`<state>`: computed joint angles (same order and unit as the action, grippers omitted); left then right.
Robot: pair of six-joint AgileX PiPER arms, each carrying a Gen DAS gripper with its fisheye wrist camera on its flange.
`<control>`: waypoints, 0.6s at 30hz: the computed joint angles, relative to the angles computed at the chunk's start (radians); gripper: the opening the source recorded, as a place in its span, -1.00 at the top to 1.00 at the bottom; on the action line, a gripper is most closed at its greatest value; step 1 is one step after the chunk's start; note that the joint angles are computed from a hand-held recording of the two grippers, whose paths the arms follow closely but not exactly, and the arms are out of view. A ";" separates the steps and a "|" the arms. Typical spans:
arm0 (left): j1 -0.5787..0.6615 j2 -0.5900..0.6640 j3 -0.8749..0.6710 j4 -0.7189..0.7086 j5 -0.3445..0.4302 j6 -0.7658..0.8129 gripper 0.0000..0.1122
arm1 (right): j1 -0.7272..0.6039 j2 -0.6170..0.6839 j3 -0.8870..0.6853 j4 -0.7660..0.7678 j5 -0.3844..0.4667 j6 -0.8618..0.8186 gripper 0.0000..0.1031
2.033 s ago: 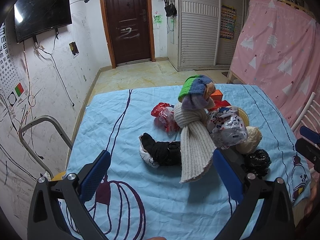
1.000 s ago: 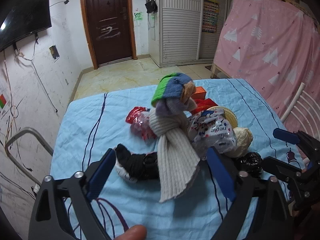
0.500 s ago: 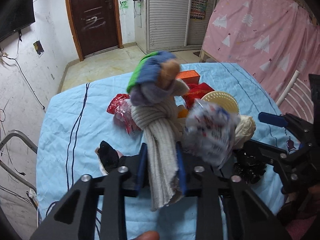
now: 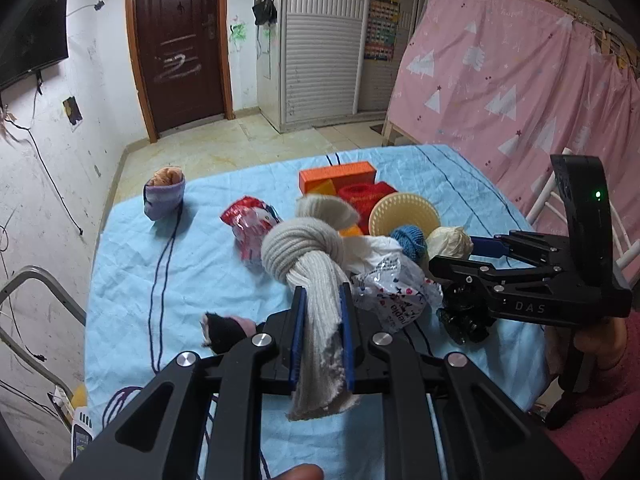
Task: Collect trash
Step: 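Grasp the cream knit scarf with the left gripper while the right grasps the cream yarn ball, then carry scarf and yarn ball to the yellow bin and open both grippers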
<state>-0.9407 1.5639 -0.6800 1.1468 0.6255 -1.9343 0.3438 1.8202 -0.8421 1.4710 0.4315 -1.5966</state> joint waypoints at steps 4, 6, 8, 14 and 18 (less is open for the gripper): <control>-0.040 -0.036 -0.011 -0.007 0.079 0.002 0.87 | -0.065 -0.042 0.043 0.116 0.073 -0.121 -0.02; -0.067 -0.043 -0.030 -0.011 0.130 0.011 0.87 | -0.102 -0.062 0.059 0.131 0.107 -0.149 -0.02; -0.095 -0.047 -0.060 -0.011 0.199 0.028 0.87 | -0.127 -0.077 0.072 0.142 0.125 -0.166 -0.02; -0.140 -0.043 -0.172 -0.025 0.327 0.120 0.87 | -0.232 -0.096 0.106 0.162 0.193 -0.209 -0.02; -0.168 0.008 -0.281 -0.026 0.379 0.196 0.87 | -0.332 -0.111 0.126 0.162 0.242 -0.234 -0.02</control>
<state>-1.1091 1.5716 -0.9615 1.1206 1.0047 -1.7384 0.0117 1.7088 -0.7162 1.6334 0.6734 -1.8310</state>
